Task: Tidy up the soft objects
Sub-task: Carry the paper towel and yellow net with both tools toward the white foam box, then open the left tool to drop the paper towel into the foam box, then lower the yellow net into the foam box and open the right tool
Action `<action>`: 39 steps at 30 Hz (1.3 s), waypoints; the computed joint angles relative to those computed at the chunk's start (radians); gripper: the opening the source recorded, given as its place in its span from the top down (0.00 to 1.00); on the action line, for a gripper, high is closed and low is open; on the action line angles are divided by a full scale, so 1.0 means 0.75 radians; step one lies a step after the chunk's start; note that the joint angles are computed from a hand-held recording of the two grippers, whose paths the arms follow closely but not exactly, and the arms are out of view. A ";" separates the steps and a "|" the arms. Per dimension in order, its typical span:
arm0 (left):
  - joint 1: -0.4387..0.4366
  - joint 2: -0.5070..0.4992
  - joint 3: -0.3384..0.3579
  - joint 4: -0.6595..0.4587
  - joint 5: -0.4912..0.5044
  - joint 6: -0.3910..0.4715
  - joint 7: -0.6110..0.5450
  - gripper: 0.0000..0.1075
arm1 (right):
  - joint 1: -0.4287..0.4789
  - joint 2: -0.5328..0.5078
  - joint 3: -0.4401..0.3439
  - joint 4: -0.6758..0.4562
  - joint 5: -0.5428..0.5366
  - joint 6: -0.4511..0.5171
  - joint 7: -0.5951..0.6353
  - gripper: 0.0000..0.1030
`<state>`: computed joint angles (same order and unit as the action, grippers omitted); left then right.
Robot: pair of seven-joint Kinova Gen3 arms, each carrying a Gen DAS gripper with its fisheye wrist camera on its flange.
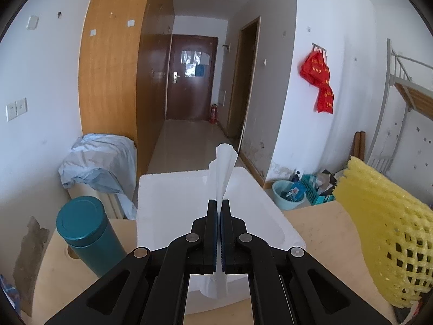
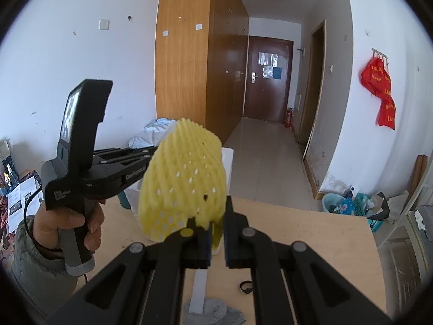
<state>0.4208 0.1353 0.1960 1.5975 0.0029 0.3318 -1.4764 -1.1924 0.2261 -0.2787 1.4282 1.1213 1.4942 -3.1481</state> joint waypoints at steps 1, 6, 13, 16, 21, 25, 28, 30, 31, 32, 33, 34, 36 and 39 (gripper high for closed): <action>-0.012 0.007 0.008 -0.010 0.016 0.010 -0.018 0.99 | 0.001 0.000 0.000 0.000 -0.001 -0.003 0.001 0.91; 0.054 0.038 -0.040 -0.045 -0.083 0.051 0.074 0.98 | 0.003 -0.003 0.000 0.003 -0.001 -0.006 0.000 0.91; 0.085 0.043 -0.066 -0.047 -0.152 0.053 0.150 0.39 | 0.009 -0.002 0.001 -0.005 -0.010 -0.004 0.003 0.91; 0.138 0.010 -0.120 0.003 -0.270 -0.025 0.286 0.26 | 0.013 0.003 0.005 -0.012 -0.014 -0.006 0.009 0.91; 0.120 -0.021 -0.106 0.003 -0.333 -0.010 0.349 0.19 | 0.017 0.015 0.015 -0.037 -0.018 -0.008 0.030 0.91; 0.094 -0.058 -0.086 0.005 -0.381 0.019 0.363 0.15 | 0.020 0.030 0.032 -0.062 -0.013 -0.017 0.055 0.91; 0.032 -0.096 -0.055 0.016 -0.314 0.020 0.300 0.15 | 0.040 0.040 0.046 -0.082 -0.031 -0.048 0.095 0.91; 0.001 -0.119 -0.046 0.021 -0.286 0.022 0.276 0.14 | 0.047 0.046 0.056 -0.095 -0.041 -0.056 0.117 0.91; -0.010 -0.129 -0.045 0.019 -0.293 0.031 0.281 0.12 | 0.055 0.047 0.060 -0.102 -0.052 -0.069 0.131 0.91; -0.027 -0.141 -0.043 0.023 -0.278 0.030 0.265 0.11 | 0.068 0.044 0.064 -0.107 -0.067 -0.093 0.147 0.91; -0.042 -0.150 -0.039 0.028 -0.258 0.026 0.248 0.09 | 0.081 0.044 0.067 -0.114 -0.082 -0.116 0.165 0.91; -0.059 -0.160 -0.037 0.032 -0.227 0.026 0.217 0.07 | 0.087 0.044 0.072 -0.119 -0.093 -0.127 0.177 0.91; -0.084 -0.176 -0.033 0.037 -0.180 0.025 0.169 0.06 | 0.107 0.049 0.081 -0.133 -0.116 -0.153 0.214 0.91; -0.123 -0.203 -0.042 0.047 -0.053 0.028 0.072 0.06 | 0.128 0.056 0.095 -0.141 -0.146 -0.182 0.243 0.91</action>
